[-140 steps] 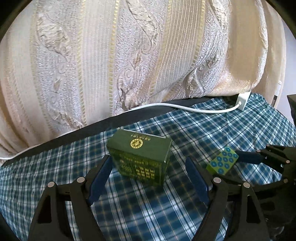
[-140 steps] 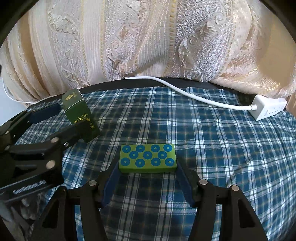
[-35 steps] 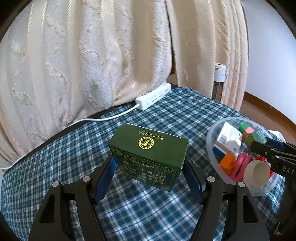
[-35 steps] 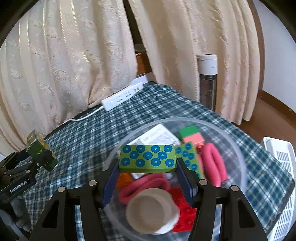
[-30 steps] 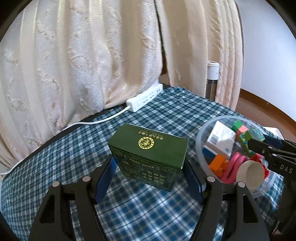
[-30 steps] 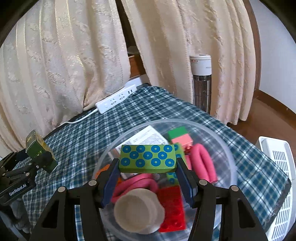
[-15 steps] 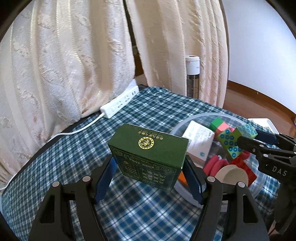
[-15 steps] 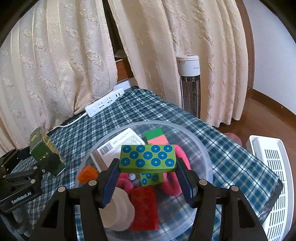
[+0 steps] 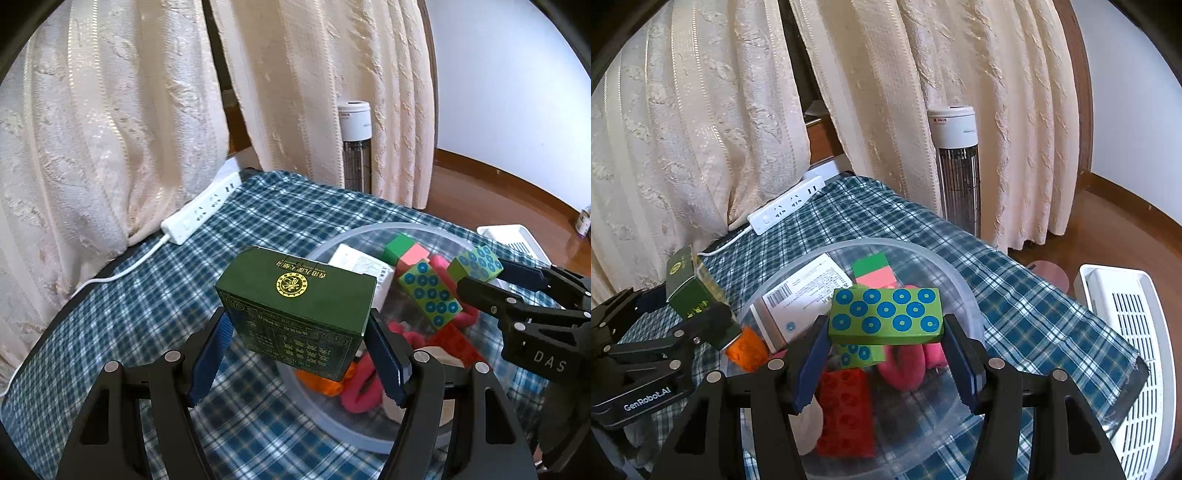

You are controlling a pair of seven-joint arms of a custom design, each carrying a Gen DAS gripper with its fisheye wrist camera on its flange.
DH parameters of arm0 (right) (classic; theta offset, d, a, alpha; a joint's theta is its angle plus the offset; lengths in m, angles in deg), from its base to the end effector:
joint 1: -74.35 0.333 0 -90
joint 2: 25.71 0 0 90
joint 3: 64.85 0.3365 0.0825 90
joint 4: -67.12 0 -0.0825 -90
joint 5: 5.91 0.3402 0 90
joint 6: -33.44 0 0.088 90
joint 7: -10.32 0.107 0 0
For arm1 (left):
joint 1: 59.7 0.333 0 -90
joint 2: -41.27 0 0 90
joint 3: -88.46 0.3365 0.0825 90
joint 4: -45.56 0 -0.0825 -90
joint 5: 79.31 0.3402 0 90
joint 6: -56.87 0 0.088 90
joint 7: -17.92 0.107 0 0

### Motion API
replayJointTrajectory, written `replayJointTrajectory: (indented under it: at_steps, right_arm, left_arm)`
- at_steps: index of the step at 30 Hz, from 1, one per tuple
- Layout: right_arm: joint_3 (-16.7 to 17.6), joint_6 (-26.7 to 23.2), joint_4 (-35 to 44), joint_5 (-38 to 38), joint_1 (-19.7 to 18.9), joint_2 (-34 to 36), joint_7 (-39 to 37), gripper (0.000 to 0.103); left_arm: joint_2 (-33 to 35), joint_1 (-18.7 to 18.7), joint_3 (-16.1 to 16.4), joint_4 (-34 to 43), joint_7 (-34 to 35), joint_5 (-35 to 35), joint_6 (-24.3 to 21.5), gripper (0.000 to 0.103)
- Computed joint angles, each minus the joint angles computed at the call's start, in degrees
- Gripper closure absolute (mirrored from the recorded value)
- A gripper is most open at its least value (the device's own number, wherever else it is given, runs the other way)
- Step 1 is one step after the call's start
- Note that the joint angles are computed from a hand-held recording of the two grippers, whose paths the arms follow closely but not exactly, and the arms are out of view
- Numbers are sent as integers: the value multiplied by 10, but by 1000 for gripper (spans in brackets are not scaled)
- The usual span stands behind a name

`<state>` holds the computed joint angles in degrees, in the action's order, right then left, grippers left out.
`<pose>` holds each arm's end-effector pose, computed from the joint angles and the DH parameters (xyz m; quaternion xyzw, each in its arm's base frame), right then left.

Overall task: Organize objects
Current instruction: 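Lower the dark green box into the clear bowl and open the left gripper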

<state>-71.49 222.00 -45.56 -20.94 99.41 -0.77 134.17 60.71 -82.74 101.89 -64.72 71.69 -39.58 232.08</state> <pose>0.5977 0.2383 0.4064 -0.6523 0.6252 -0.1919 0.3832 0.6087 -0.1712 0.4439 -0.5610 0.7226 -0.2593 0.3096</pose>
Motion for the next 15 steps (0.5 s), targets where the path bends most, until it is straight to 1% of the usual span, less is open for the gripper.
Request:
replayJointTrajectory:
  at_steps: [4, 6, 7, 9, 13, 15]
  right_arm:
    - [6, 1, -1, 1, -8, 0, -2, 40]
    - [10, 1, -1, 2, -14, 1, -2, 40]
    - [12, 2, -1, 2, -15, 2, -2, 40]
    - [16, 2, -1, 2, -19, 2, -3, 40]
    - [25, 3, -3, 2, -28, 2, -6, 40]
    - [24, 3, -3, 2, -27, 1, -6, 40]
  left_arm:
    - [9, 57, -76, 7, 85, -84, -8, 30]
    - [14, 75, -101, 11, 127, -125, -12, 30]
    - [16, 79, -108, 13, 142, -141, -13, 30]
    - [21, 106, -146, 17, 189, -189, -15, 29]
    - [27, 136, -188, 23, 254, -258, -21, 29]
    - [29, 159, -219, 23, 290, -299, -21, 29]
